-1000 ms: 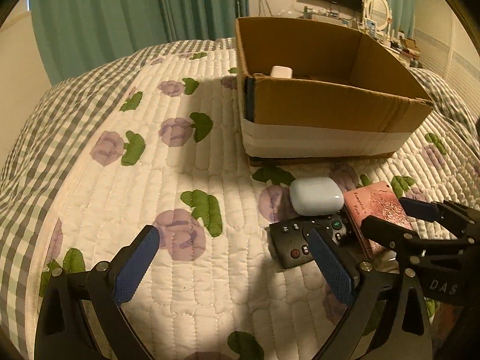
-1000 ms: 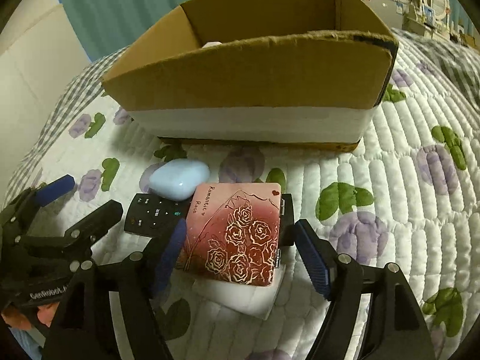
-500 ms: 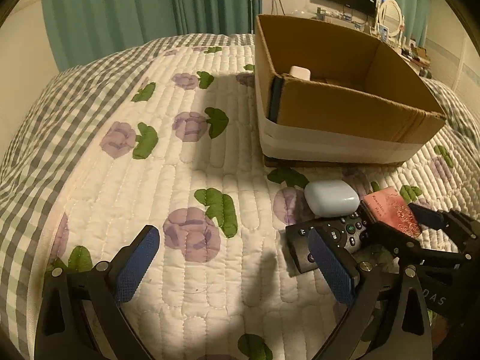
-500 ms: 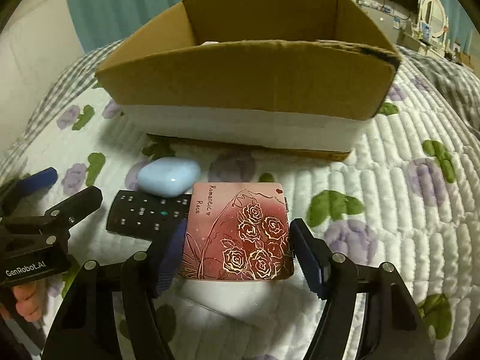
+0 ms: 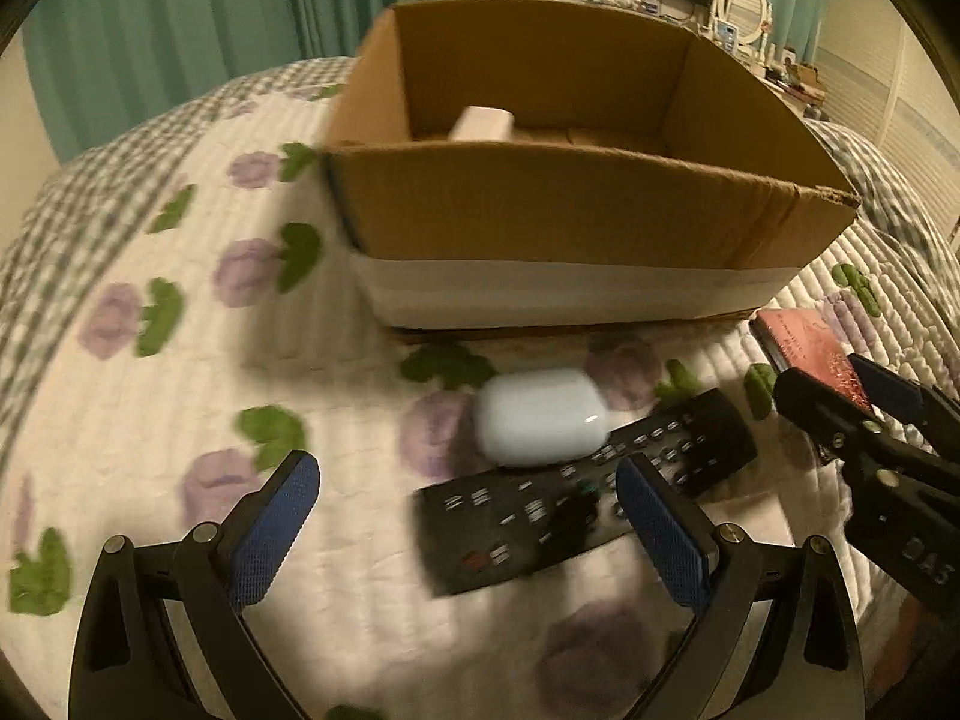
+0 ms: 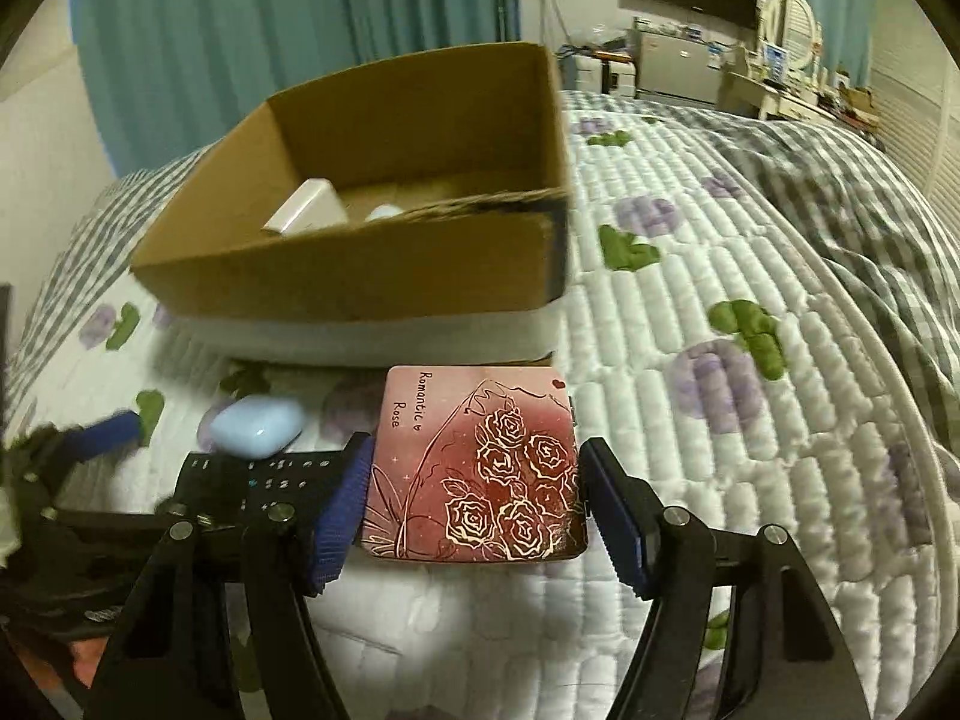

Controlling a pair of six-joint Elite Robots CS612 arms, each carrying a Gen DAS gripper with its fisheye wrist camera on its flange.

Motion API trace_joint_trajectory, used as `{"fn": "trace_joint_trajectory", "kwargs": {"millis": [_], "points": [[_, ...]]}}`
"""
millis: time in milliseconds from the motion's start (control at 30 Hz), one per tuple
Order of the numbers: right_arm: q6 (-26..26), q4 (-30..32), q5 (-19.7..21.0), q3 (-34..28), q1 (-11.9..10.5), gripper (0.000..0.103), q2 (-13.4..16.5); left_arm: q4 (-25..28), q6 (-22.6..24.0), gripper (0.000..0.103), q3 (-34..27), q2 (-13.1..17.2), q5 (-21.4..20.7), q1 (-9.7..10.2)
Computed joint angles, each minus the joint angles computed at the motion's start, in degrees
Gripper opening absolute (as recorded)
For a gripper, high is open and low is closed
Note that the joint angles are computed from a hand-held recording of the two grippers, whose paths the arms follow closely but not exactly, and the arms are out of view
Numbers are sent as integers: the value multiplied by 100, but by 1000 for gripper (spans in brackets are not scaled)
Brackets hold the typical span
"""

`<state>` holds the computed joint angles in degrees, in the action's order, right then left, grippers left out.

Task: Organize rigid objects
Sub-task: 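Grasp the light-blue earbud case with the left gripper, then drop the earbud case and card case into the box with both grippers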

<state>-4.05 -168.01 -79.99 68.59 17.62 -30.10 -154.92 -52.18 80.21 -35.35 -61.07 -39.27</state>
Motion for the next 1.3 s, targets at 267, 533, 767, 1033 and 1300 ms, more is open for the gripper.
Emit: {"fn": "trace_joint_trajectory", "kwargs": {"millis": [267,533,767,1033,1300], "points": [[-180,105,-193,-80,54,69,36,-200,105,54,-378,272,-387,143],[-143,8,-104,31,40,69,-27,-564,160,53,-138,160,-304,73],[-348,-410,-131,392,43,69,-315,-804,138,53,303,-211,163,-129],[-367,-925,38,779,-36,69,-710,-821,282,53,486,-586,733,-301],[-528,-959,317,336,-72,69,-753,-1016,639,53,297,-727,1148,-237]]}}
